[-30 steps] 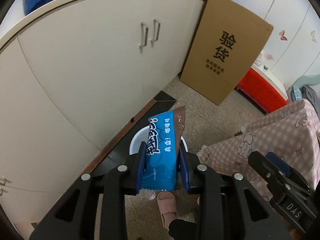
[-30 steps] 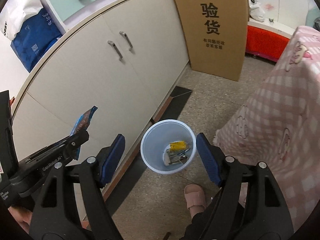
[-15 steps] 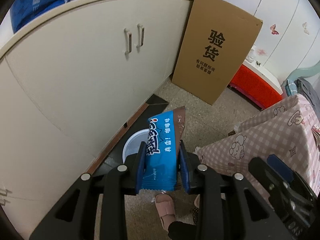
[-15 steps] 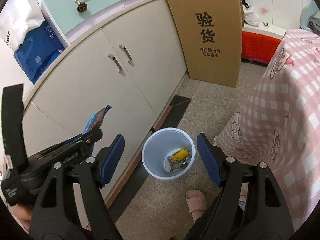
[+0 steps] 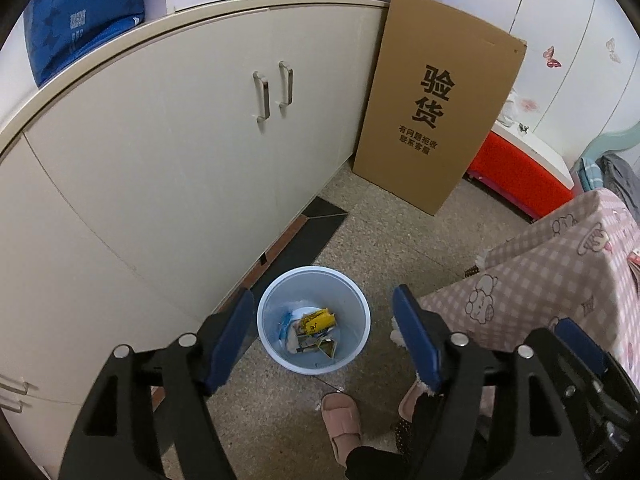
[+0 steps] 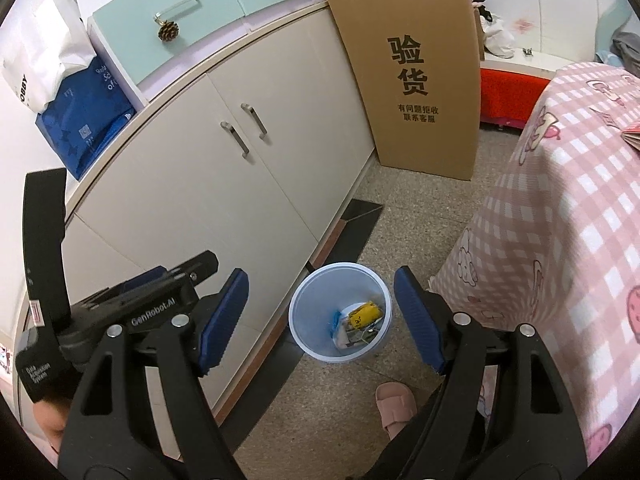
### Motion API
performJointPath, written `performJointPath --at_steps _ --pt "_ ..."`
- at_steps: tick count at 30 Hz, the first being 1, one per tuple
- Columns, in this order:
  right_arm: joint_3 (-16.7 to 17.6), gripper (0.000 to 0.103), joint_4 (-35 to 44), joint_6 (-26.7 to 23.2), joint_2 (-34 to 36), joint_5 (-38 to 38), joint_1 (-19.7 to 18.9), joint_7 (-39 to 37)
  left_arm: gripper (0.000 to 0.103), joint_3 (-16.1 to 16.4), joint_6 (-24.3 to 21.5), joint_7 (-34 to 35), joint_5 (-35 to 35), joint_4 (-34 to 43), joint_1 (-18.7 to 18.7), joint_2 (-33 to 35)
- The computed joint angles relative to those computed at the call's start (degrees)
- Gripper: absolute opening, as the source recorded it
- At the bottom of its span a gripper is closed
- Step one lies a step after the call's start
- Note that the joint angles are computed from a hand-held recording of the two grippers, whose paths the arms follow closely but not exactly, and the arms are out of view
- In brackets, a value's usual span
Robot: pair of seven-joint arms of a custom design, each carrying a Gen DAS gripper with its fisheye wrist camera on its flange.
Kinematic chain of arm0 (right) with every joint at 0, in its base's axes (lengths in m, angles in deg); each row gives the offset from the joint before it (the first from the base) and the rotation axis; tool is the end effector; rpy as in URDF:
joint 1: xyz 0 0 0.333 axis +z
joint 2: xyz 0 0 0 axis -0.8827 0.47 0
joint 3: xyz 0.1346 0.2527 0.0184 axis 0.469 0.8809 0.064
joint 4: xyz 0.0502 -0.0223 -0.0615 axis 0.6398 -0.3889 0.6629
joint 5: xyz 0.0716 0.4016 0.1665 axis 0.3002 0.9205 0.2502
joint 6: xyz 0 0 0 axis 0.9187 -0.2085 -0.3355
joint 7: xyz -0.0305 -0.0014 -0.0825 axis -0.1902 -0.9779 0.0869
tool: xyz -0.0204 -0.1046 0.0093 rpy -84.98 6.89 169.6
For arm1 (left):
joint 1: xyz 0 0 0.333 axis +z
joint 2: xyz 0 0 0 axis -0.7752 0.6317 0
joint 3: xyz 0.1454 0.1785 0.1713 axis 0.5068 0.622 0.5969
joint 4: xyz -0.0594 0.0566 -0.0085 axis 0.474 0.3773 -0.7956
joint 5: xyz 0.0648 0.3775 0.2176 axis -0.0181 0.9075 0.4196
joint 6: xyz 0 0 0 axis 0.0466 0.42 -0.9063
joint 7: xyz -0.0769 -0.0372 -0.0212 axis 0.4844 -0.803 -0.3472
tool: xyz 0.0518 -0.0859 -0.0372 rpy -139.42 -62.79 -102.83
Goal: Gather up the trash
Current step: 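Move both open tools back over the cluttered table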
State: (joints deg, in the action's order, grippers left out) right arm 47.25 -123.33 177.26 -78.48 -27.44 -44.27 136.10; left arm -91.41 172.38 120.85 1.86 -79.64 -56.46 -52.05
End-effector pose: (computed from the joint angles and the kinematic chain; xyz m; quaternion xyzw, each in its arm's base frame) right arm 0.6321 0.2455 0.4543 -0.7155 0.5789 -0.0543 0.3872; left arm 0.6168 -0.1631 0.4374 -0.7956 0.5321 -0.1940 0.2150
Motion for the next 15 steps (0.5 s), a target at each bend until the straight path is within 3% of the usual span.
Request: performJointPath --at_steps 8,15 --pt "-0.1 0.074 -4.5 0.4 -6.4 8.5 -0.9 -6.2 0.073 -1.1 2.7 -1.7 0.3 -4.1 -1.1 -6.0" --pt "-2.4 0.076 -11.8 3.7 -15.6 13.9 -1.3 -10.6 0.077 -3.2 4.2 -2.6 3.3 -3.7 -3.4 -9.3"
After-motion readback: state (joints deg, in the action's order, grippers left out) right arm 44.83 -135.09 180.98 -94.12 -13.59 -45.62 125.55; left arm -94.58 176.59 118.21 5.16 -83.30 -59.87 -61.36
